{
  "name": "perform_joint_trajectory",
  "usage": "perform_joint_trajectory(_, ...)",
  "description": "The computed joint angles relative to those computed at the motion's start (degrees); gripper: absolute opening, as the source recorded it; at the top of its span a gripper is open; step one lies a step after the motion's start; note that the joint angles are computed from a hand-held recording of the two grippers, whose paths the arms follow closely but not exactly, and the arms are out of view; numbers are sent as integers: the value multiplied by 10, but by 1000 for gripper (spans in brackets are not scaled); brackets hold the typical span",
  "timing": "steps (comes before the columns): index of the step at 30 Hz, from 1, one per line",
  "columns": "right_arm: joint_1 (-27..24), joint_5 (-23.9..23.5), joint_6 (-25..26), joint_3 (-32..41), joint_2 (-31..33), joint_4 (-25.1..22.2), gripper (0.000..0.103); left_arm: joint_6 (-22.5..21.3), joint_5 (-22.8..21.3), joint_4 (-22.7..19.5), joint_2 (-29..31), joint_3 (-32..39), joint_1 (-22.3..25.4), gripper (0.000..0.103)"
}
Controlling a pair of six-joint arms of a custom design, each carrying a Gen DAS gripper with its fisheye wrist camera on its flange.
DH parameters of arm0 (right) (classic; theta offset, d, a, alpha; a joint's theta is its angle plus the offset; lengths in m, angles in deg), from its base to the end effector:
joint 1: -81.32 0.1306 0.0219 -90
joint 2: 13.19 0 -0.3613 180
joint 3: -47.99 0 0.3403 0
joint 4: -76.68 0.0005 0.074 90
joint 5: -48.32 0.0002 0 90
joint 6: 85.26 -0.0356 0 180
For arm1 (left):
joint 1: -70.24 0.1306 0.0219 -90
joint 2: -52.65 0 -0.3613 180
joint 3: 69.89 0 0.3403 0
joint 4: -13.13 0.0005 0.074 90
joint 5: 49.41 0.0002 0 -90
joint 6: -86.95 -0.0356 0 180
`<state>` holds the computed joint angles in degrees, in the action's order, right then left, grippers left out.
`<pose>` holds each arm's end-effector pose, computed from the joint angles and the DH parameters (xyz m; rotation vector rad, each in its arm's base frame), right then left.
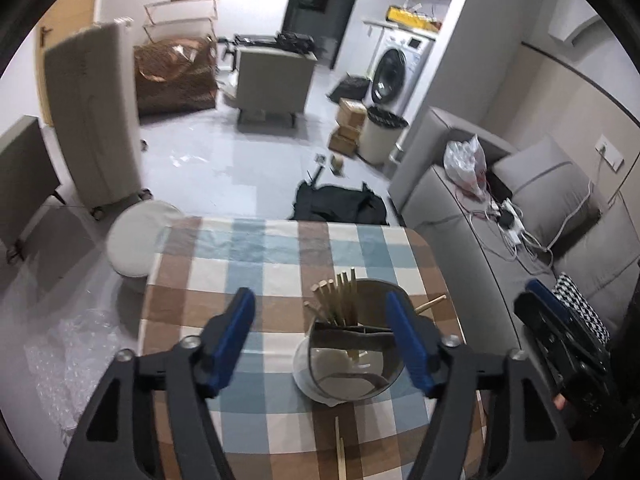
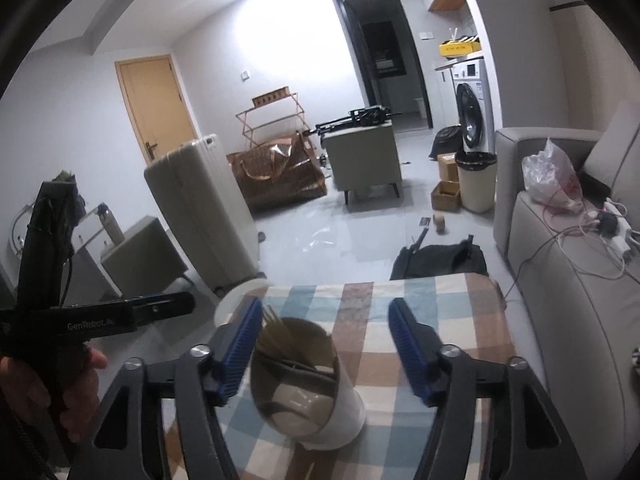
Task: Organize utensils
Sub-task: 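Move both open grippers back toward the remaining wooden sticks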
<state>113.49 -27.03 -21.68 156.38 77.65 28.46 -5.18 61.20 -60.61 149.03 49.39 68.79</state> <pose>0.3816 0.2288 0.5390 0.0482 2.1056 0.3499 0.4427 -0.0242 0.5387 0.2324 2.4176 -0.4356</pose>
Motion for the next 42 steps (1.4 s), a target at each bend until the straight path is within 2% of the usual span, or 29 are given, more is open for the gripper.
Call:
perform_joint_trajectory(2, 9, 7, -9, -7, -14, 1, 72, 7, -7, 9, -18, -13, 2, 71)
perform_joint_trajectory(5, 24, 20, -15, -9, -28, -2, 81, 11, -21, 18, -41, -29, 1, 75)
perform_joint_trajectory(7, 36, 33, -16, -10, -37, -4, 85, 12, -30, 26, -56, -42, -2, 81)
perform_joint_trajectory(14, 71, 63, -38, -16, -60, -20, 92, 1, -58, 46, -102, -86, -9, 82)
perform_joint_trajectory(16, 80, 73, -42, -22, -67, -22, 96, 3, -62, 56, -115, -103, -8, 87)
perform_joint_trajectory(22, 102, 98, -50, -52, -93, -24, 99, 9, -72, 90, -153, -156, -9, 93)
perform_joint_trajectory(29, 119, 116, -69, -83, -103, -31, 102, 9, -88, 120, -187, -218, -19, 93)
perform_joint_trajectory(34, 125, 101, -79, -114, -104, -35, 101, 13, -92, 137, -207, -266, -18, 93)
perform_joint_trajectory(42, 126, 61, -85, -151, -94, -55, 101, 15, -88, 127, -205, -306, -13, 93)
